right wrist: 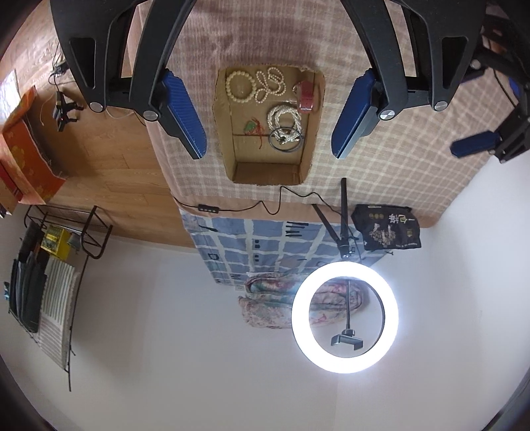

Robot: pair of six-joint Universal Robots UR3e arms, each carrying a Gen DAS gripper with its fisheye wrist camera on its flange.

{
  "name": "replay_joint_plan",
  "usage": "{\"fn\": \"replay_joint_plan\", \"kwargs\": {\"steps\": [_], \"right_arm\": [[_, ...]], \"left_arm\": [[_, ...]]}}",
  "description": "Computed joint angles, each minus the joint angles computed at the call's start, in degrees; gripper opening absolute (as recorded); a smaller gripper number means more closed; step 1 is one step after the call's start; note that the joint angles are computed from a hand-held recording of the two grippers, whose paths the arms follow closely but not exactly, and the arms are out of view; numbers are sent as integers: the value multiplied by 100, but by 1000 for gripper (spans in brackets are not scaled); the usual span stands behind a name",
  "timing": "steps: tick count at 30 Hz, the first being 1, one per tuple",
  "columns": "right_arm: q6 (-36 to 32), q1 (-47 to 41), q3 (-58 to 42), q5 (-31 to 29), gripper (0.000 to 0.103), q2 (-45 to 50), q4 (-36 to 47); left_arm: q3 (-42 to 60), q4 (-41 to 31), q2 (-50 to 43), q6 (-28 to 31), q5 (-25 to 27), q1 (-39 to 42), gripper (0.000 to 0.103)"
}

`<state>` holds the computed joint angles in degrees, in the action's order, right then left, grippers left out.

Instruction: Organize jewelry

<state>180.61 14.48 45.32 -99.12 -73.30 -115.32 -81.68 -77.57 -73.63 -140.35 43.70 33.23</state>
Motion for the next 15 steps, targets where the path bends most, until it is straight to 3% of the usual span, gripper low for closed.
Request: {"fn": "replay_joint_plan", "kwargs": {"steps": [11, 15], "right_arm": [[561, 517, 2055, -951, 81, -1036, -1122], [693, 614, 2532, -1128, 81, -1177, -1437]], "left_arm": [[-229, -1085, 654, 1068, -615, 1023, 84], [-263, -1332, 802, 1276, -802, 1239, 95]]}}
